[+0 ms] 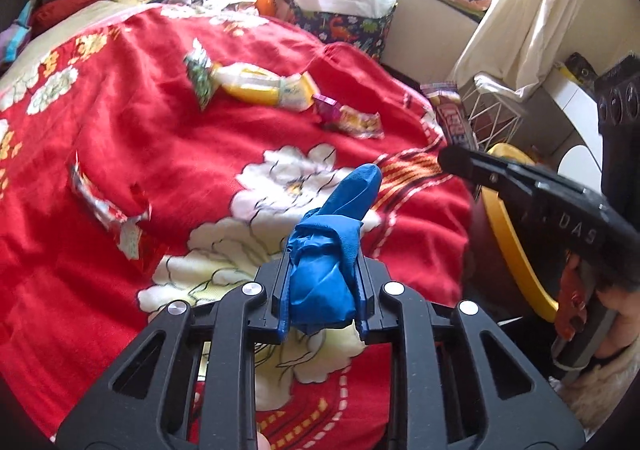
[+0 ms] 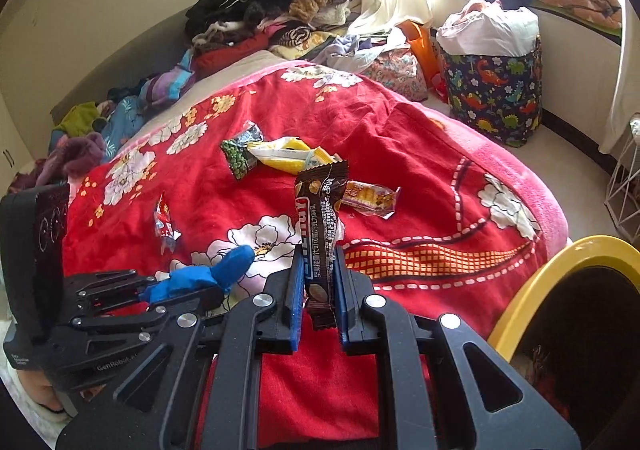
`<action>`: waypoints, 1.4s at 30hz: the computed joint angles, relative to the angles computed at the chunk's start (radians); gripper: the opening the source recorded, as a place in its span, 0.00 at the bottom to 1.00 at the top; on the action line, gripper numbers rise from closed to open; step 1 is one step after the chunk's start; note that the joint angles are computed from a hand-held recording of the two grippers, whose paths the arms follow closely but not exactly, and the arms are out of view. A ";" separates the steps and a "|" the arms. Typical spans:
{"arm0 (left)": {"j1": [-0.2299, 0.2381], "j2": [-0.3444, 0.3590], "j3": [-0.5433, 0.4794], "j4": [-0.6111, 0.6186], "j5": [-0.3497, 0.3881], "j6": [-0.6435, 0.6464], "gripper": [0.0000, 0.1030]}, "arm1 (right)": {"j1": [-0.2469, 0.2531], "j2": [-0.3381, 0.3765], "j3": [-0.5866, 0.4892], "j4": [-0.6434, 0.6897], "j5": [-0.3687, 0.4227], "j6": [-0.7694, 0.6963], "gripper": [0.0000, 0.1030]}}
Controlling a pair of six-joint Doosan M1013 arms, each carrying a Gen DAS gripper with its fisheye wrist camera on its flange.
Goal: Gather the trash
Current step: 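Carry the blue glove with the left tool over the bin while the right tool carries the chocolate bar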
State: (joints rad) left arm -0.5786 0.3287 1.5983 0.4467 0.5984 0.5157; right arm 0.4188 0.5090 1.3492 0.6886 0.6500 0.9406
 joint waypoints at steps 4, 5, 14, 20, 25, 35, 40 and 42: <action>-0.006 0.001 -0.018 0.028 -0.009 -0.024 0.17 | -0.011 -0.017 0.022 0.026 -0.017 -0.007 0.13; -0.007 0.002 -0.022 0.035 -0.011 -0.029 0.17 | -0.014 -0.022 0.028 0.034 -0.023 -0.010 0.13; -0.019 0.008 -0.058 0.082 -0.032 -0.053 0.17 | -0.032 -0.058 0.069 0.068 -0.062 -0.006 0.13; -0.024 0.017 -0.080 0.096 -0.043 -0.054 0.17 | -0.040 -0.075 0.088 0.072 -0.083 0.008 0.13; -0.030 0.020 -0.091 0.101 -0.053 -0.050 0.17 | -0.045 -0.092 0.110 0.085 -0.108 0.003 0.13; -0.037 0.033 -0.117 0.092 -0.068 -0.024 0.17 | -0.059 -0.119 0.143 0.091 -0.151 0.014 0.13; -0.042 0.039 -0.128 0.083 -0.074 -0.004 0.17 | -0.067 -0.129 0.155 0.084 -0.168 0.035 0.13; -0.042 0.041 -0.132 0.075 -0.077 0.008 0.17 | -0.071 -0.133 0.160 0.079 -0.177 0.040 0.13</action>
State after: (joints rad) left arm -0.6208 0.3698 1.4667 0.5214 0.5211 0.5233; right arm 0.3481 0.3763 1.5092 0.7677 0.4731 0.9810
